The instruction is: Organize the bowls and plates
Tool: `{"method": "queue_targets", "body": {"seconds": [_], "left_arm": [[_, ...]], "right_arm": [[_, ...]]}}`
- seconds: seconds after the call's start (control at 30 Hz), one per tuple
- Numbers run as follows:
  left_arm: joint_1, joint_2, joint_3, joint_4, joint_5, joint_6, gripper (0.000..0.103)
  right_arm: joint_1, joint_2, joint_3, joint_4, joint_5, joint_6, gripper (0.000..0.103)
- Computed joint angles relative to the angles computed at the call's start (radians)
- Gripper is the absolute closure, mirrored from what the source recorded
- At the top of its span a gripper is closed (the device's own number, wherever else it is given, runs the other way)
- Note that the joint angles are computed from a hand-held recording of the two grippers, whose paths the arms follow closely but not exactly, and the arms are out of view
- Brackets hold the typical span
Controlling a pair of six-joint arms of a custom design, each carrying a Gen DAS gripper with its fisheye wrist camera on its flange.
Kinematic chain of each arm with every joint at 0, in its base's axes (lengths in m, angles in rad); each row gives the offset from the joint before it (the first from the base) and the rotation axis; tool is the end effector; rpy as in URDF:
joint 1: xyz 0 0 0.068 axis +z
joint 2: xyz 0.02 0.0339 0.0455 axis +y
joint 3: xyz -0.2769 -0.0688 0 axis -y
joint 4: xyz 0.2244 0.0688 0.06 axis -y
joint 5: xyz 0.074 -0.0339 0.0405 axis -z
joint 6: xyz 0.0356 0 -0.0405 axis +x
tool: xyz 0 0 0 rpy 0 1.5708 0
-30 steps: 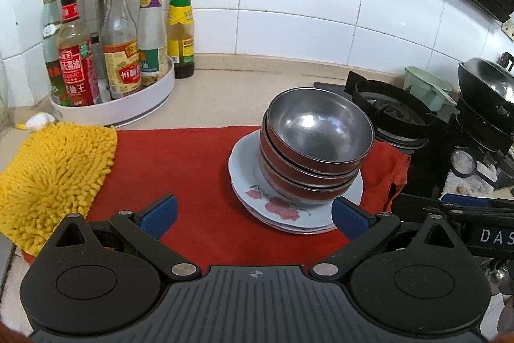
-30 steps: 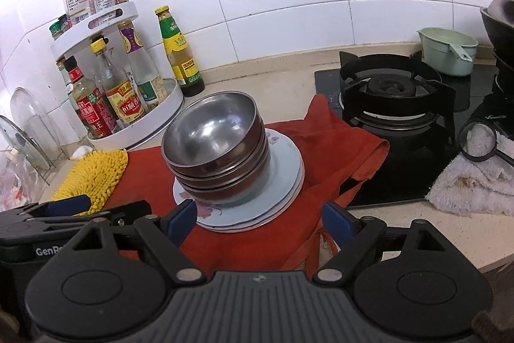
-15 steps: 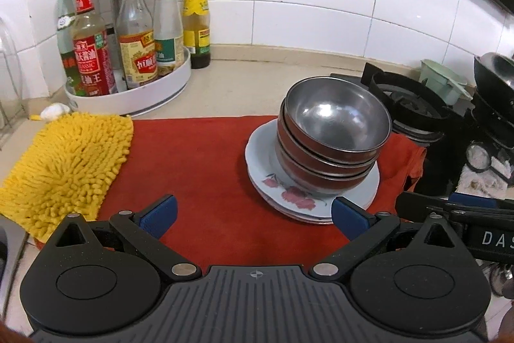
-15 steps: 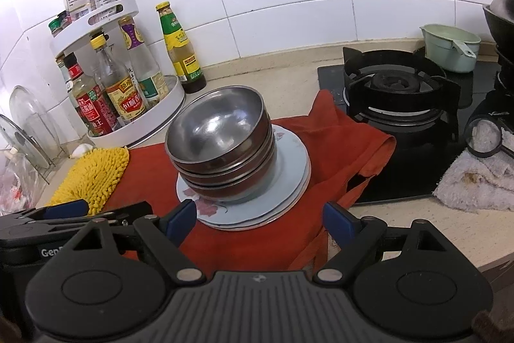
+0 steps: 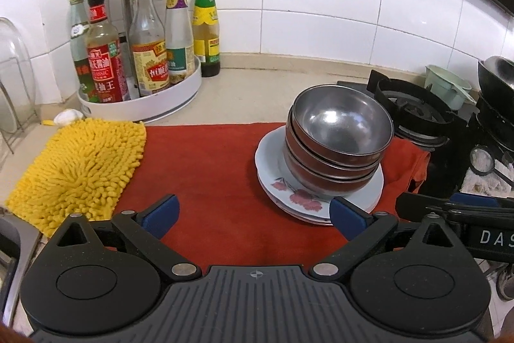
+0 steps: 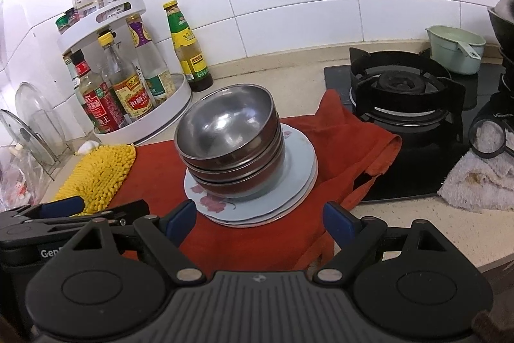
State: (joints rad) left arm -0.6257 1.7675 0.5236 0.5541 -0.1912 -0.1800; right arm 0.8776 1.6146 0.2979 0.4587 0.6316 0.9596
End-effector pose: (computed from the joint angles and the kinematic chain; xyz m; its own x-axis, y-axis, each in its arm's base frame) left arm 0.2366 -0.1626 0.1225 -0.5892 0.2088 -0.7806 0.3565 0.9341 -0.0191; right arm 0.1528 0.1510 0.1103 -0.5838 0.3317 -0.7411 0.1812 0.9430 0.2792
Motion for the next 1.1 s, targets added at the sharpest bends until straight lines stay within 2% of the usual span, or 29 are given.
{"method": "queue_targets", "body": {"seconds": [0.43, 1.1], "left_arm": [[0.022, -0.003, -0.004, -0.001, 0.034, 0.001, 0.003], [-0.001, -0.005, -0.005, -0.006, 0.003, -0.007, 0.002]], "right_arm": [[0.0, -0.003, 0.015, -0.019, -0.005, -0.019, 0.021], [0.004, -0.008, 0.007, -0.026, -0.001, -0.005, 0.021]]}}
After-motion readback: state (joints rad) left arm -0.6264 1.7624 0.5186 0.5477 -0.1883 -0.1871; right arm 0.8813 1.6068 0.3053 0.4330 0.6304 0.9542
